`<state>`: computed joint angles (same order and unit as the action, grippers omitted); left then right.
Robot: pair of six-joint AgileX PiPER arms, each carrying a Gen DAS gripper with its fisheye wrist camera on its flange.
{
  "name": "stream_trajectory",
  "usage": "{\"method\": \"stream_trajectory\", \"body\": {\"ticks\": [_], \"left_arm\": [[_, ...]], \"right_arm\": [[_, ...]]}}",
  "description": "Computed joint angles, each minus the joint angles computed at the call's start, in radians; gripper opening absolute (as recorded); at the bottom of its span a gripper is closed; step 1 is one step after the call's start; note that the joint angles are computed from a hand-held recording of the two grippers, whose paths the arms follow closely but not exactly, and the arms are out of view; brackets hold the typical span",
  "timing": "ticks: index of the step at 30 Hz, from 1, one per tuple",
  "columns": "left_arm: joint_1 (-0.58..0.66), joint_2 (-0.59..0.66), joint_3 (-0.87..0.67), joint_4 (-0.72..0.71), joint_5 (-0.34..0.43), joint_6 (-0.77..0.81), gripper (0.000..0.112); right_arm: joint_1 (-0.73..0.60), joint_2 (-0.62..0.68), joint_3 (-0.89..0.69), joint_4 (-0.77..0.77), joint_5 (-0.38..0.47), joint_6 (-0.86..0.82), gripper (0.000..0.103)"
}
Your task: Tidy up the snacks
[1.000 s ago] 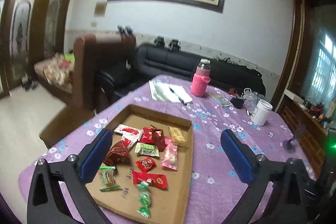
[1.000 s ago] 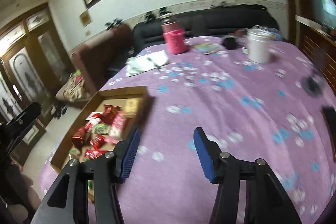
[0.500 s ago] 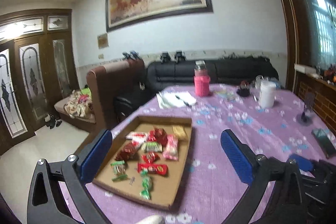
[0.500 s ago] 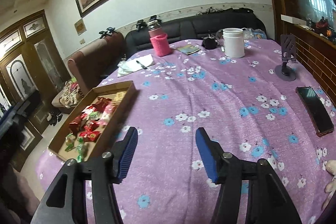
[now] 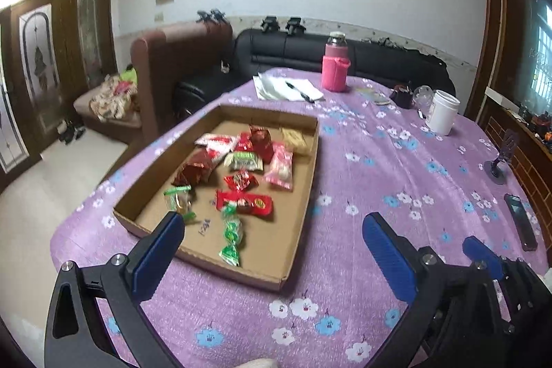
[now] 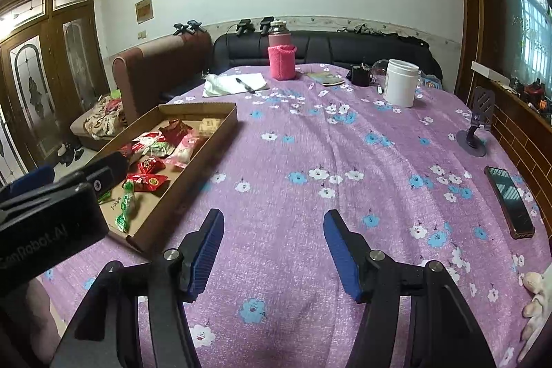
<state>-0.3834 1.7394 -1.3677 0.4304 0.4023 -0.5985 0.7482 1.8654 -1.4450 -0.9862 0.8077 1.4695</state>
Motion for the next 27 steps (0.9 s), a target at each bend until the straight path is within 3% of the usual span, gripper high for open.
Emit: {"method": "stream_trajectory", "body": {"ticks": [2,7,16,27], "left_arm": [[0.018,0.01,-0.01,-0.076,0.006,0.067,0.103],[0.039,0.008,0.0,-0.106,-0.008,0.093,0.103],[0.077,0.031,-0.023,-0.227,0.015,0.206,0.103],[0.065,0.018,-0.008,-0.224,0.009,0.239,0.103]], "right_arm": [[0.006,0.011,-0.014,0.001,0.011,-0.009,0.064],[0.035,0.04,-0.058,-0.028,0.062,-0.011,0.065],[0.029,0.076,-0.112,0.027,0.059,-0.065,0.066],[0.031,0.083,-0.123,0.043,0.059,-0.087,0.066]]}}
